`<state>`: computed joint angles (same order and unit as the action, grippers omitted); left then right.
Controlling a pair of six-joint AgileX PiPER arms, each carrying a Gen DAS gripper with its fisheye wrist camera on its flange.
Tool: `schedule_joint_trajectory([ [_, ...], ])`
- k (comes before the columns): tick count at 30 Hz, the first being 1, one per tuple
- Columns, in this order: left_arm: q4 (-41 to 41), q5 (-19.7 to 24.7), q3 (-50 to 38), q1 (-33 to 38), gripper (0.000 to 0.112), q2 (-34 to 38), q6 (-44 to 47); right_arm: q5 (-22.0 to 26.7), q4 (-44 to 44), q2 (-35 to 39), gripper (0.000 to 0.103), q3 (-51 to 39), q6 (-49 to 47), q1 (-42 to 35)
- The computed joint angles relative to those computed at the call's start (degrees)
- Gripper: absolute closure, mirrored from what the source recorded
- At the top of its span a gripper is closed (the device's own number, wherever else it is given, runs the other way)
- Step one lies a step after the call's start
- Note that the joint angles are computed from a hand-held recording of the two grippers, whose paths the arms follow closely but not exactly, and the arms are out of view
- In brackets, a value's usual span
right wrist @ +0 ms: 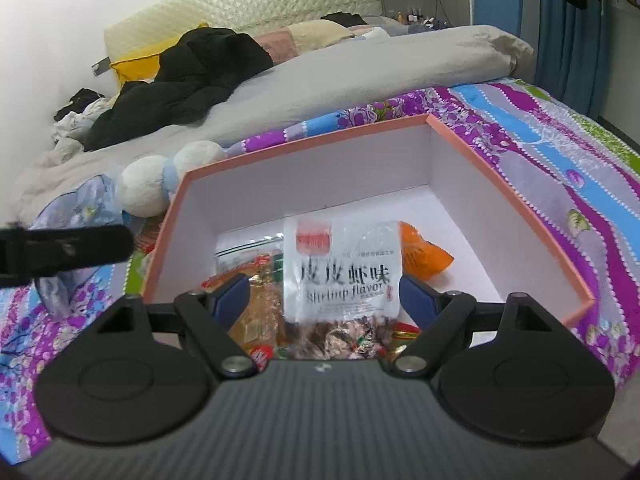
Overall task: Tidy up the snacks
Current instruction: 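Lower both bags into the pink box and open both tools, then withdraw both open tools from the pink box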
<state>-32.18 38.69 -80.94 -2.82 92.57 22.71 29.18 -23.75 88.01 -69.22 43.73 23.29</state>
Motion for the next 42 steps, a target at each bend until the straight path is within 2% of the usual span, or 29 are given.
schedule_joint_trajectory([
  [7,-4.16,1.6,8.46,4.92,0.033,-12.19,3.86,4.9,-8.89,-8.75,0.02,2.4,9.04,7.63],
  [14,-10.24,7.04,15.05,14.14,0.033,-21.93,10.93,10.17,-18.24,-14.59,0.02,4.97,20.76,17.52],
  [25,-19.08,19.91,24.21,35.93,0.033,-32.42,24.41,17.89,-30.09,-15.65,0.02,7.91,36.87,34.58],
  [29,-21.91,25.16,27.29,44.69,0.033,-34.18,29.65,20.26,-33.99,-15.24,0.02,9.8,42.25,40.19],
  [34,-23.91,30.58,30.98,54.05,0.033,-35.02,35.66,20.85,-36.65,-14.23,0.02,12.37,47.87,45.05],
  [38,-23.89,28.91,32.72,54.57,0.033,-33.1,37.09,20.08,-38.47,-12.35,0.02,12.97,49.56,46.97],
  [42,-25.79,24.96,32.47,52.16,0.033,-27.66,39.3,18.29,-40.85,-9.87,0.02,12.41,50.31,46.95],
])
